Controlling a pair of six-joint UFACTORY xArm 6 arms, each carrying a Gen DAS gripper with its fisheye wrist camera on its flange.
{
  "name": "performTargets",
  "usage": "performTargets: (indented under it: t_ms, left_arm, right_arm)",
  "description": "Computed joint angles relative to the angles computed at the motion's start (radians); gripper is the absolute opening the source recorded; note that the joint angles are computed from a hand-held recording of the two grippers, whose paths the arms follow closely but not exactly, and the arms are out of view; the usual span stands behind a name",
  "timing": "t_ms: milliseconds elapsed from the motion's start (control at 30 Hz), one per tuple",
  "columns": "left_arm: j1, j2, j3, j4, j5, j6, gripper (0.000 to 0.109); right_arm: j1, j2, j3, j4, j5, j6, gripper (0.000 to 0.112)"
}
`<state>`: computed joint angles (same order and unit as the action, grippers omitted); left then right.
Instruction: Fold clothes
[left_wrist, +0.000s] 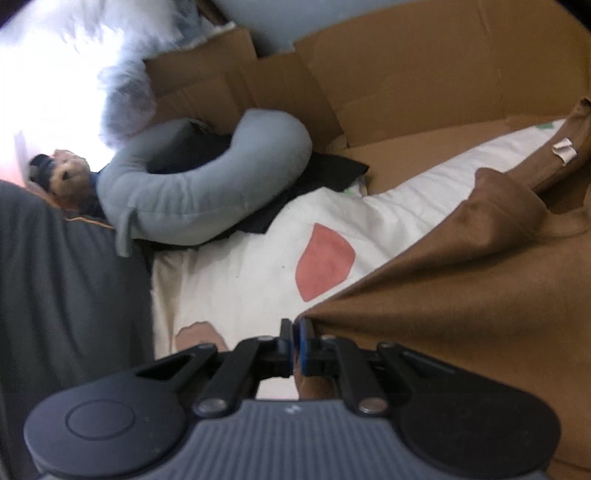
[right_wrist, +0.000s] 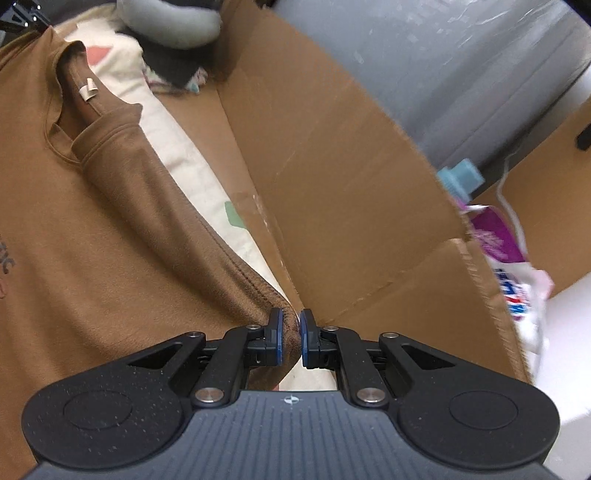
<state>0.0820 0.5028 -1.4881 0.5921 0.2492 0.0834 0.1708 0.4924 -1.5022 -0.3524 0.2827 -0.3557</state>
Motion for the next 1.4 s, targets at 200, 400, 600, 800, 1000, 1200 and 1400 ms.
performTargets:
  t_ms: [200, 400, 600, 800, 1000, 1200, 1400]
  left_arm:
    - [-0.021, 0.153, -0.194, -0.066, 0.080, 0.075, 0.003]
    - [-0.031, 0.290, -0.366, -0.124, 0.119, 0.132, 0.003]
    - [-0.032, 0.368, -0.438, -0.108, 0.128, 0.118, 0.004]
    - [-0.028, 0.338, -0.399, -0.133, 0.100, 0.174, 0.003]
    - [-0.020, 0.283, -0.327, -0.016, 0.017, 0.060, 0.003]
    - [-0.028, 0.308, -0.357, -0.012, 0.041, 0.043, 0.003]
    - [-0.051, 0.338, -0.443, -0.252, 0.176, 0.222, 0.009]
  right_arm:
    - [-0.003, 0.158, -0.178, 0.033, 0.060, -0.031, 0.008]
    - [-0.007, 0.275, -0.317, 0.048, 0.103, -0.041, 0.008]
    - [-0.006, 0.375, -0.417, 0.070, 0.150, -0.052, 0.008]
    - [-0.006, 0.383, -0.395, 0.052, 0.135, -0.002, 0.008]
    - [-0.019, 0.287, -0.260, -0.071, 0.025, 0.095, 0.008]
    - [-0.028, 0.252, -0.203, -0.203, 0.003, 0.236, 0.008]
    - [-0.008, 0.280, -0.243, 0.005, 0.103, 0.175, 0.014]
